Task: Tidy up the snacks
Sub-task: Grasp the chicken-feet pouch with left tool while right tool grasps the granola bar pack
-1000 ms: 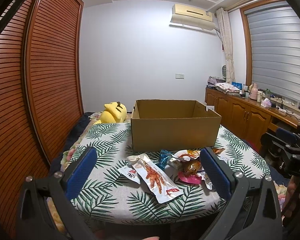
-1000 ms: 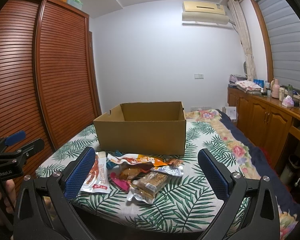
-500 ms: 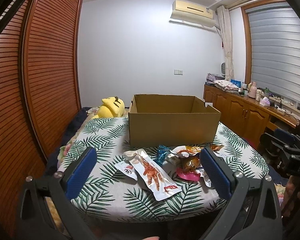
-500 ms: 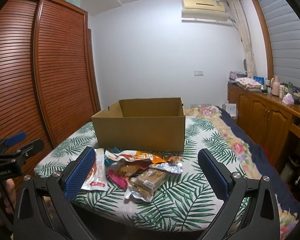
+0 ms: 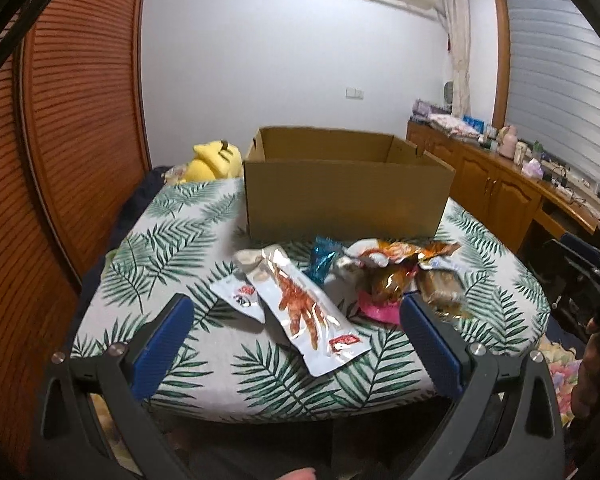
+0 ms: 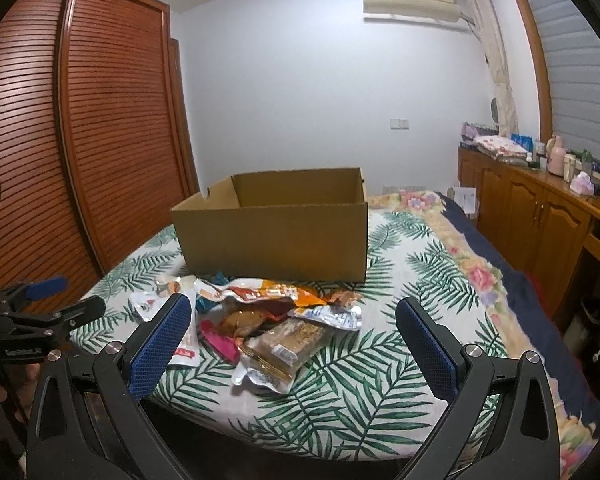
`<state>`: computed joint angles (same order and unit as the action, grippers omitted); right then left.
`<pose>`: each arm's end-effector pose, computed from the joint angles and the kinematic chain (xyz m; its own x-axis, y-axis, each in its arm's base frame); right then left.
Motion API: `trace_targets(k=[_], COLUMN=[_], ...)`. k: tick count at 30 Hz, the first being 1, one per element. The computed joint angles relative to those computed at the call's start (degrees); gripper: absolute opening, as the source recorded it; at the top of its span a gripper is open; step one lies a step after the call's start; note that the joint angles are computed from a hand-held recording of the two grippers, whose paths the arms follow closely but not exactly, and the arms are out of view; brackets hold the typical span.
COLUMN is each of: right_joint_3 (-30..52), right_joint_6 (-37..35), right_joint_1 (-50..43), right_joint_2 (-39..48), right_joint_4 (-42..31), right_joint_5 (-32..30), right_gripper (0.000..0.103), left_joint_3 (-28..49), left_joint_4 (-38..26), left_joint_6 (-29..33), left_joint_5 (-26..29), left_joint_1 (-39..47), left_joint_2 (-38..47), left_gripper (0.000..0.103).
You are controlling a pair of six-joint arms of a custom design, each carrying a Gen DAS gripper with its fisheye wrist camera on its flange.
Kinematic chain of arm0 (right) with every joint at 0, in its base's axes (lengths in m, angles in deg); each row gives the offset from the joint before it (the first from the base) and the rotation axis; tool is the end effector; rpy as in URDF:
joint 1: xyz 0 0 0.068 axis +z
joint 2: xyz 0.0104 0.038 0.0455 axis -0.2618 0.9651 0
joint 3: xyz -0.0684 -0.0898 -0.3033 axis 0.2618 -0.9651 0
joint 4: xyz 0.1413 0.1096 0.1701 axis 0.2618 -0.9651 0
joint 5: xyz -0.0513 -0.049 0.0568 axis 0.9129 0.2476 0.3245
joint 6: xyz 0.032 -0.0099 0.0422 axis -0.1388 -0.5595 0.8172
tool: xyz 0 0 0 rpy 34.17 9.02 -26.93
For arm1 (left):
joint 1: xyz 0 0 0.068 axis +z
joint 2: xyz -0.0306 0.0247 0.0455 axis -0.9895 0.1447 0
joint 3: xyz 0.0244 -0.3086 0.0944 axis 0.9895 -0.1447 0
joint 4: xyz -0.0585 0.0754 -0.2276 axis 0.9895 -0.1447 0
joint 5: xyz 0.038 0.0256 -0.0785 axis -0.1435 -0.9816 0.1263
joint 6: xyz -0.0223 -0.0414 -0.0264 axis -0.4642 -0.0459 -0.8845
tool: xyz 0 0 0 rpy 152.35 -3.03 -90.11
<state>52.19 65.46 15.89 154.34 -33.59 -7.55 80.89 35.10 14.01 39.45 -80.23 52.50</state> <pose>0.1751 0.0896 0.1804 -0.4205 0.0330 -0.9067 -0.0720 0.9950 0.0696 0.1681 -0.0036 0.1812 -0.5406 0.0681 -0.8385 0.2017 0.9781 -0.0506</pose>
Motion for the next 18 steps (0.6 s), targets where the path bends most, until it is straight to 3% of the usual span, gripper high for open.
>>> trace_targets(k=[11,18], right_joint_3=[0.3,4.4], right_joint_6=[-2.0,-3.4], right_joint_1=[-6.1,-10.4], right_joint_2=[9.3,16.9], right_joint_4=[5.2,4.0], right_joint_5=[-8.0,-15.1], right_gripper=[0.103,0.094], left_joint_3=[-1.7,0.2], left_joint_4=[13.3,17.6], left_joint_6=[1.5,1.8], left_joint_5=[-1.1,-0.8], left_joint_1=[-0.2,0.6], left_joint_2=[14.5,21.3], left_gripper=[0.103,0.103])
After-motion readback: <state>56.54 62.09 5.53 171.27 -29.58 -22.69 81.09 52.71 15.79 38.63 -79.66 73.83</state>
